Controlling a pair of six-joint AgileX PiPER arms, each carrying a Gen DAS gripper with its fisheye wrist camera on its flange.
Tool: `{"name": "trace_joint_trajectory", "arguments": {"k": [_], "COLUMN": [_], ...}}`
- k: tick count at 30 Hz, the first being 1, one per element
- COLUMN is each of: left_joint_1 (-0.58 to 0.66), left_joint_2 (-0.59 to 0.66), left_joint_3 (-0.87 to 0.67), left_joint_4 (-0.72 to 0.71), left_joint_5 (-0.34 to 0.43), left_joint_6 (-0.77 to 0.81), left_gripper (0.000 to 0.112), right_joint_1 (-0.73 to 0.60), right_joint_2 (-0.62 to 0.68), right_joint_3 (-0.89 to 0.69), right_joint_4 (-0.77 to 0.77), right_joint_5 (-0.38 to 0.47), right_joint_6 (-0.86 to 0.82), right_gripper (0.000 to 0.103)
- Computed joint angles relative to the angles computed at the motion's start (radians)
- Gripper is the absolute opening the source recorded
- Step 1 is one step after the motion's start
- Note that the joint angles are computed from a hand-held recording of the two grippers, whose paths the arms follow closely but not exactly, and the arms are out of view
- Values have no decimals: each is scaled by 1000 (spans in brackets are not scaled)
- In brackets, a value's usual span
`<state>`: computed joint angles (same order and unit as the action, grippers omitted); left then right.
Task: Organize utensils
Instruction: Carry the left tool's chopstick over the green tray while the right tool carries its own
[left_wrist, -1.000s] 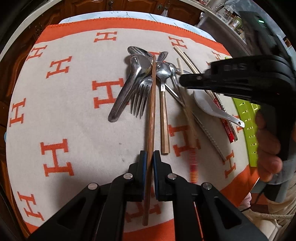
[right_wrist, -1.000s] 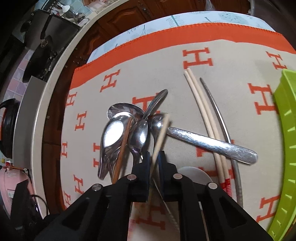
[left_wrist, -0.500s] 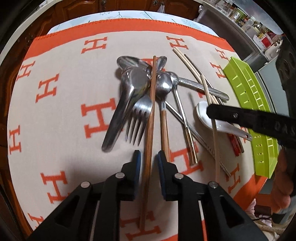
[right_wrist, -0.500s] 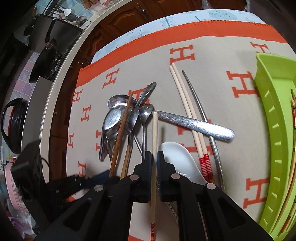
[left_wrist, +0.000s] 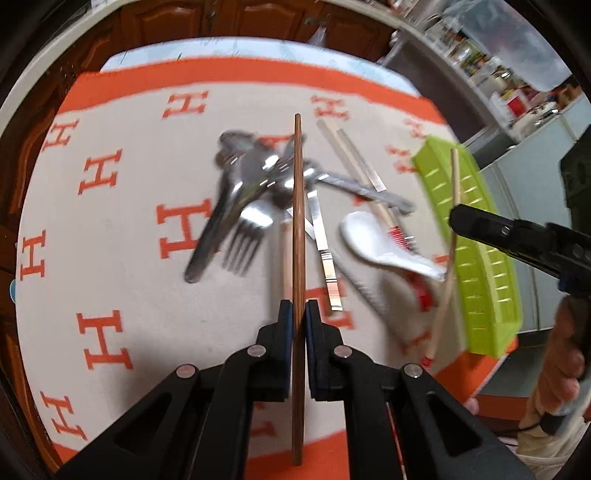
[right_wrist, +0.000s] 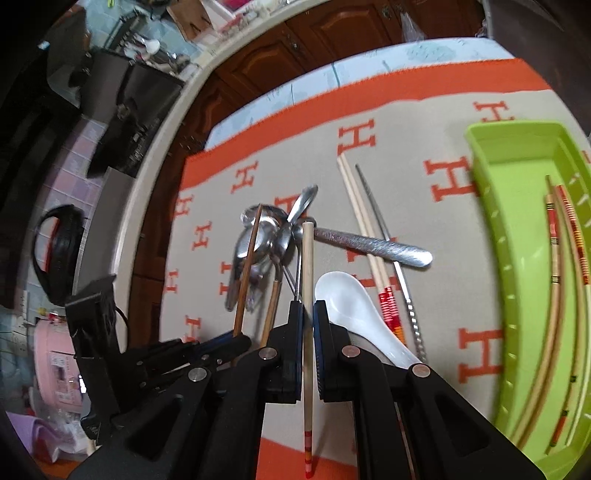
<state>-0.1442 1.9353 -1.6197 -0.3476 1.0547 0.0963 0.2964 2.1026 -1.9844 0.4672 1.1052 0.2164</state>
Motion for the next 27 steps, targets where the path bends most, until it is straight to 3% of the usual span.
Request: {"name": "trace_joint_trajectory", "arguments": {"k": [8, 15, 22, 27], "left_joint_1": [-122, -260, -360, -409], "left_joint_2": [-53, 70, 310, 406], "left_joint_3": [-98, -334, -737, -821], "left_joint_4": [-40, -5, 34, 53], "left_joint_5": [-10, 29, 125, 111], "left_joint_6": [-35, -151, -325, -406], "left_gripper": [4, 4, 4, 4], "right_joint_1": [-129, -232, -291, -275], "right_joint_2": [-243, -421, -434, -372], "right_joint_3": [162, 216, 144, 98], "right_joint_4": [7, -180, -344, -462], "right_joint_5": [-34, 14, 58, 82], "right_joint_6": [-67, -74, -89, -123], "right_gripper": [5, 5, 5, 5]}}
